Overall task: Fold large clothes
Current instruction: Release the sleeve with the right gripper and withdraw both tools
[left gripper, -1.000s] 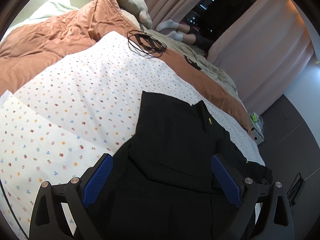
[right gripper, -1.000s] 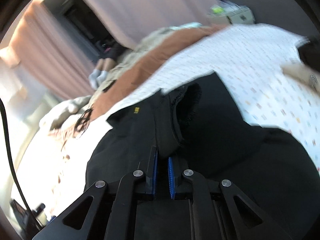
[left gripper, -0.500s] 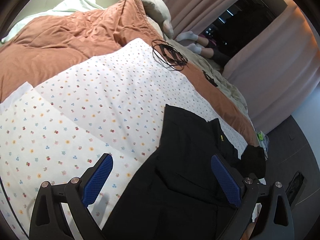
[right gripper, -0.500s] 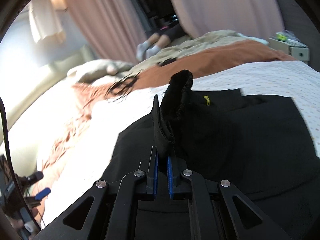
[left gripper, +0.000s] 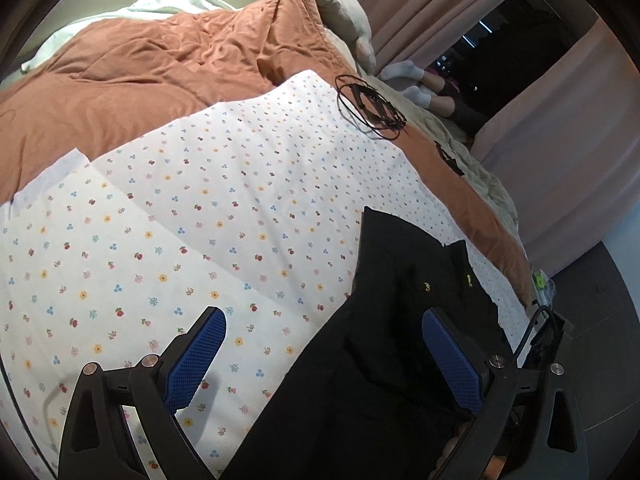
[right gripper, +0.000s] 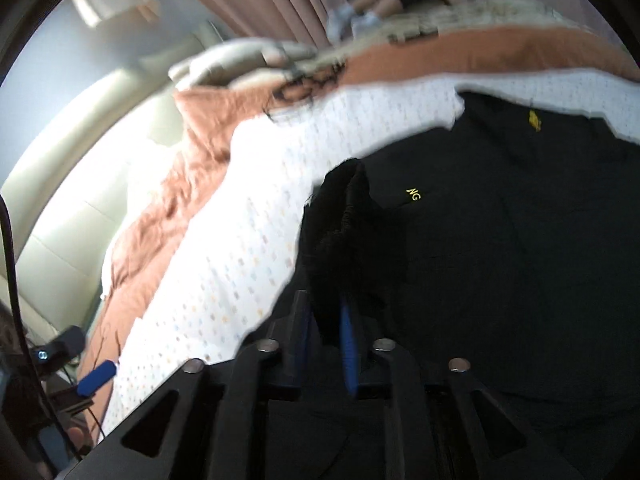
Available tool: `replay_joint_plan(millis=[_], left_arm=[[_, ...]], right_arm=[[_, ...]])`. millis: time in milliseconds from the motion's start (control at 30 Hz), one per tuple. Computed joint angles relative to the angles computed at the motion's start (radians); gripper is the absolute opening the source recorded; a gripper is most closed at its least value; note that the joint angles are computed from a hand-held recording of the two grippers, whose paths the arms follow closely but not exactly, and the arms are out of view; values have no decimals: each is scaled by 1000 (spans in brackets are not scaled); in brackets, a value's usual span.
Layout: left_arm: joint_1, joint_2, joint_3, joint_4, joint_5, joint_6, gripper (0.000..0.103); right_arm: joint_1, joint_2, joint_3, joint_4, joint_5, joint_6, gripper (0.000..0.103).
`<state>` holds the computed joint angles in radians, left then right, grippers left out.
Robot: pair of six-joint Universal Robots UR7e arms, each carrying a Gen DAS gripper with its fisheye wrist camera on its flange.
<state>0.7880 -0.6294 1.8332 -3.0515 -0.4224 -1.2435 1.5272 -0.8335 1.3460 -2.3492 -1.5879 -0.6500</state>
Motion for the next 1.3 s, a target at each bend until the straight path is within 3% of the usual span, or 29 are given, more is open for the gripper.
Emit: replay_joint_plan(millis=[100, 467, 733, 1033, 1300], left_arm=[[5, 8, -17, 14, -15, 14, 99], [-32, 16, -67, 113, -16, -7, 99], [-98, 12, -83, 233, 15, -79, 99], [-162, 56, -78, 245, 7, -151, 99], [-245, 53, -22, 463, -17, -376, 99]], right_arm=[[-17, -8, -3, 7, 3, 39, 48], [-50, -97, -25, 48, 1, 99, 49], [-88, -224, 31, 30, 16, 76, 72], [-156, -363, 117, 20, 31, 9, 74], [-234, -476, 228, -50, 25, -79, 74]])
